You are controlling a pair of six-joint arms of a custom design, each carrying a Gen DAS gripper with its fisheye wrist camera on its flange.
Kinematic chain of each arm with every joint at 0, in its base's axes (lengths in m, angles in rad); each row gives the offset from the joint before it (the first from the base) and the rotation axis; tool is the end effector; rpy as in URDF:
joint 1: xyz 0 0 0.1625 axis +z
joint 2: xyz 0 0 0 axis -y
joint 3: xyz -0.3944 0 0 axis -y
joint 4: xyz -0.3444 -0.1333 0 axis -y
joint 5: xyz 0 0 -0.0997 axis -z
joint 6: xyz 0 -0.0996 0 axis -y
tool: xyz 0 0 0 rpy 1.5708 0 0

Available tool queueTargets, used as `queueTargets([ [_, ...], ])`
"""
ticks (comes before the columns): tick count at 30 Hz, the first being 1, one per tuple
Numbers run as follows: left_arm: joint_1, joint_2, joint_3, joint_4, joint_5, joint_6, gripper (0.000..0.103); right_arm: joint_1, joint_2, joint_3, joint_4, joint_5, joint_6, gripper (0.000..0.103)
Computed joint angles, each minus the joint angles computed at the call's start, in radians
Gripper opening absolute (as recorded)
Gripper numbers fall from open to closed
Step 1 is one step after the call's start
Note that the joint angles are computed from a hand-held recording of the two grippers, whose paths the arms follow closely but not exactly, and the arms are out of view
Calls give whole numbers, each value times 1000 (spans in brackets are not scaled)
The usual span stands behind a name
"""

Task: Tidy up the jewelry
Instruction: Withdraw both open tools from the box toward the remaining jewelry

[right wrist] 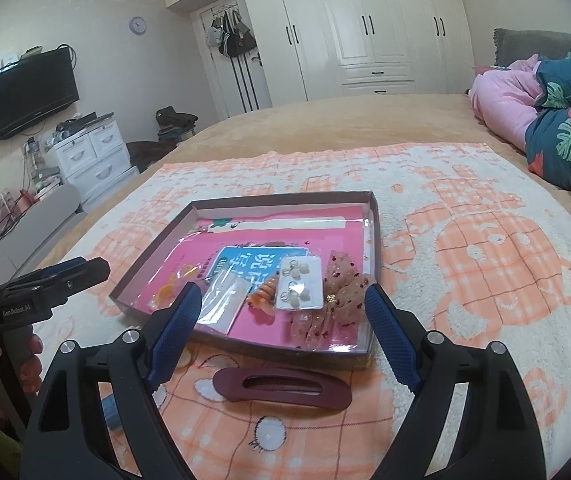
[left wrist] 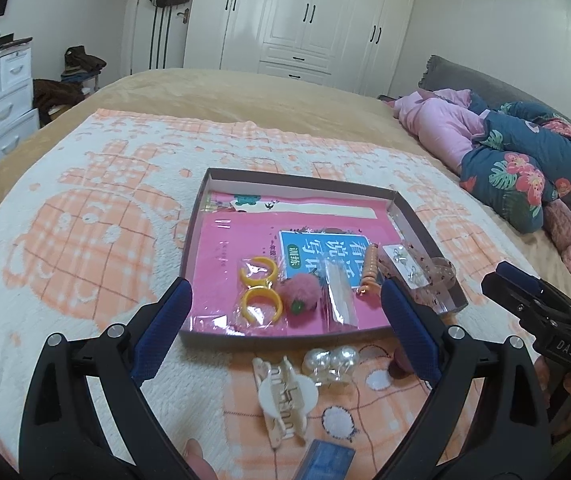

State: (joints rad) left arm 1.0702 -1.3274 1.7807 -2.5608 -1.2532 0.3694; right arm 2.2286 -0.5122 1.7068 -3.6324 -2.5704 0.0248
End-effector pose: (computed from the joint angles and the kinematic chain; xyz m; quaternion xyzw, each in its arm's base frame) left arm -0.1143 -0.5515 0.3641 0.3632 0.8811 -0.2712 0.1350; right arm 0.3913 -0.4254 0.0766 0.0566 -0.8196 0.4930 0.2864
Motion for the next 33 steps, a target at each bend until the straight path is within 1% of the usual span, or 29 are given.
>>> queueTargets([
  [14, 24, -67, 36, 12, 15, 12, 87, 31, 21, -7, 72, 2, 36, 81],
  [27, 43, -117, 63, 14, 18, 40, 87, 43, 41, -29, 152, 28, 60, 81],
  [30, 51, -123, 62, 19, 10, 46, 87, 46, 47, -37, 170, 34, 60, 81],
  [33, 55, -130, 65, 17, 3, 56, 91, 47, 50, -42, 199, 44, 66, 81],
])
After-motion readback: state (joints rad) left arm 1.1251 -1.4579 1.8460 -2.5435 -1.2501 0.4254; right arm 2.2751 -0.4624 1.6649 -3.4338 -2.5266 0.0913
